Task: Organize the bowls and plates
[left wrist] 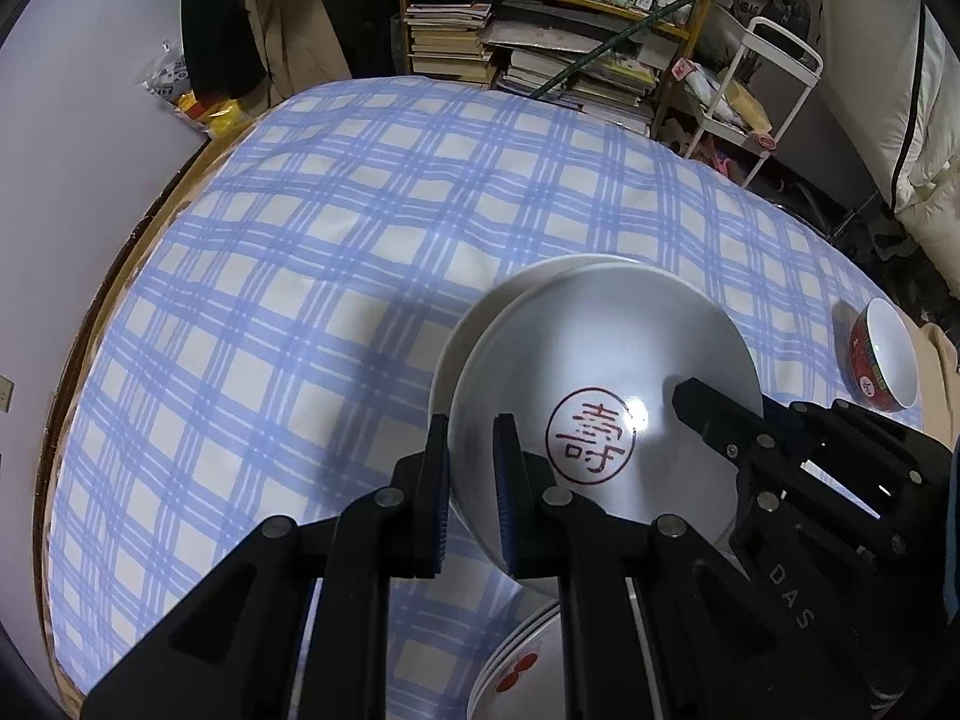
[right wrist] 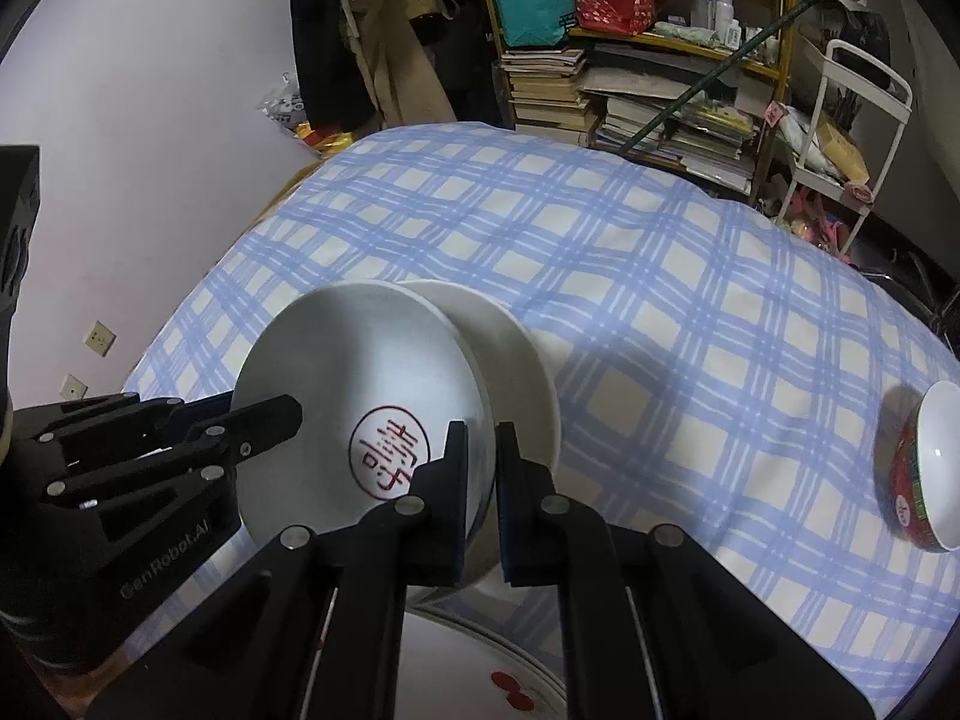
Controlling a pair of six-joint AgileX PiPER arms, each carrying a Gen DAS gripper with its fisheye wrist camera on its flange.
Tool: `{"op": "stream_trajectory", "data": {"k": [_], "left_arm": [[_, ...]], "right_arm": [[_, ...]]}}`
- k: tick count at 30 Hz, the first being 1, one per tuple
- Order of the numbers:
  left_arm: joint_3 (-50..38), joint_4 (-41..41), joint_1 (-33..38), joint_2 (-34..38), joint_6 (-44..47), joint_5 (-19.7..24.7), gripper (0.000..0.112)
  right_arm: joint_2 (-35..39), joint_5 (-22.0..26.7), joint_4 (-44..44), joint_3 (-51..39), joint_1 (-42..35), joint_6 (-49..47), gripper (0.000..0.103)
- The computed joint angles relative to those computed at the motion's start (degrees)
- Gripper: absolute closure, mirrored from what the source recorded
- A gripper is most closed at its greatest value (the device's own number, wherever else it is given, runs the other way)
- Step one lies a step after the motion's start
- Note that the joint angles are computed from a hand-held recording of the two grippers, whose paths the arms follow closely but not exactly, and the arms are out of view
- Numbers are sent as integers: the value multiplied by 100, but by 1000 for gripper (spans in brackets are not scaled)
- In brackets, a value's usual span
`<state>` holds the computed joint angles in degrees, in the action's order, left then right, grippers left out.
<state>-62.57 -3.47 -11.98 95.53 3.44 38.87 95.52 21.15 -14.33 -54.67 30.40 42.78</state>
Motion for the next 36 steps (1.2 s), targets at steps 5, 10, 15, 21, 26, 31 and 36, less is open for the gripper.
{"op": "stream_trajectory", "data": {"k": [5, 10, 15, 21, 26, 31, 36], "left_arm": [[26, -120, 69, 9, 145, -43, 100], [15, -201, 91, 20, 293, -54, 100], [-15, -410, 156, 18, 499, -3, 100], [20, -297, 166, -37, 405, -30, 100], [108, -541, 260, -84, 628, -106, 100], [83, -536, 320, -94, 524, -80, 100], [149, -323, 341, -211, 272, -197, 98]], "right_arm": [[32, -39, -361, 5, 63, 259, 93], [62, 23, -914, 14, 179, 595, 94], [49, -153, -1048, 147, 158, 671, 94], [71, -164, -1062, 164, 194, 672, 93], [228, 378, -2207, -24, 547, 1606, 91], [151, 184, -2166, 102, 457, 1674, 91], [74, 108, -2462, 204, 473, 2005, 89]]}}
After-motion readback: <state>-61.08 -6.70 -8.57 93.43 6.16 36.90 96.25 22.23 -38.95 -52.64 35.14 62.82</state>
